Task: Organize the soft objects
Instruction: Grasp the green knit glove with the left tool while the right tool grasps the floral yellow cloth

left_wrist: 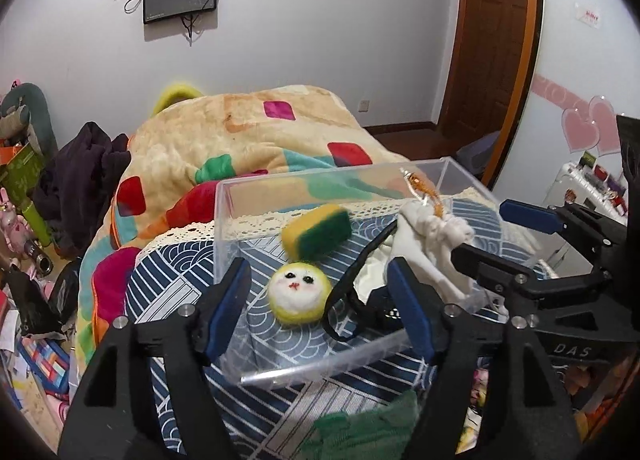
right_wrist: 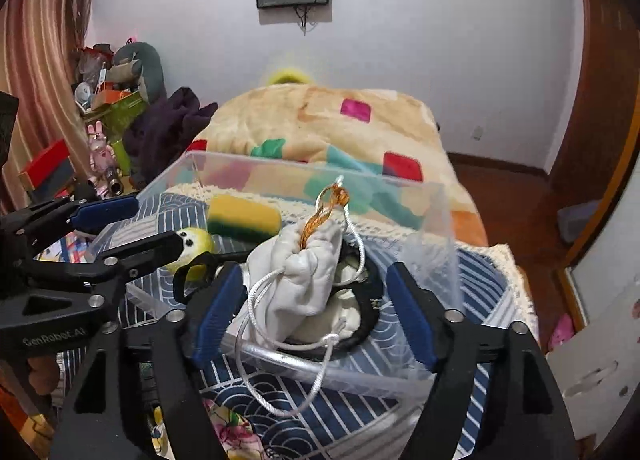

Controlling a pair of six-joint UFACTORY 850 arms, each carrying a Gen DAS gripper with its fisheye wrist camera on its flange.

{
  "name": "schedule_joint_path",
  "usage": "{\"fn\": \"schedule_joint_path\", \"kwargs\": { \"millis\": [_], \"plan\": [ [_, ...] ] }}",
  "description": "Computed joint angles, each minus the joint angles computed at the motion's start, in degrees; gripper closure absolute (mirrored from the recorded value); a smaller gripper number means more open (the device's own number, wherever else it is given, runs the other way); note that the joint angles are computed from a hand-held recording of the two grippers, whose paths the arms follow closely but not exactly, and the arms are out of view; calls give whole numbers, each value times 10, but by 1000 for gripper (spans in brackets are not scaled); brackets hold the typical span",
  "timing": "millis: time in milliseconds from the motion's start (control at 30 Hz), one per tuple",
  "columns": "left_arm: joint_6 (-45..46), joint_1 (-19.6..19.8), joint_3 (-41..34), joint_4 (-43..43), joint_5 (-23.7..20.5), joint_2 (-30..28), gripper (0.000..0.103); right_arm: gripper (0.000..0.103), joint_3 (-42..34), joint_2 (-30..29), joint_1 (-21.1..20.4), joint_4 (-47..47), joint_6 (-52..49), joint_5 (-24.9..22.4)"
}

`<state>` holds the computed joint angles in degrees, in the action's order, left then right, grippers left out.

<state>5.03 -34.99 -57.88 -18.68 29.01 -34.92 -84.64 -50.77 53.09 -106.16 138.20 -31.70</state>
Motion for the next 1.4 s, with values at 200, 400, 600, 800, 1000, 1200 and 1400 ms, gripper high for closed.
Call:
{"fn": "schedule_joint_path", "kwargs": {
  "millis": [200, 400, 600, 800, 1000, 1200, 1400],
  "plan": [
    [-25, -2, 50, 20, 30, 39, 20, 22, 29, 24, 13, -16, 12, -43],
    [-49, -6, 93, 37, 45, 65, 15, 21, 58, 40, 23, -54, 55, -55],
    [-87, -16, 119, 64, 42, 64, 14, 20, 77, 43, 35, -90, 102, -37],
    [-137, -22, 140, 102, 38, 57, 14, 20, 81, 34, 47, -113, 128, -9],
    [-134, -33, 155, 80, 46, 47, 14, 20, 72, 18, 52, -131, 149, 25],
    [-201, -25, 158, 134, 52, 39, 23, 21, 59, -4, 48, -176, 189, 61],
    [-227, -27, 153, 172, 54, 31, 43, 43, 64, -7, 38, -240, 269, 75]
  ]
}}
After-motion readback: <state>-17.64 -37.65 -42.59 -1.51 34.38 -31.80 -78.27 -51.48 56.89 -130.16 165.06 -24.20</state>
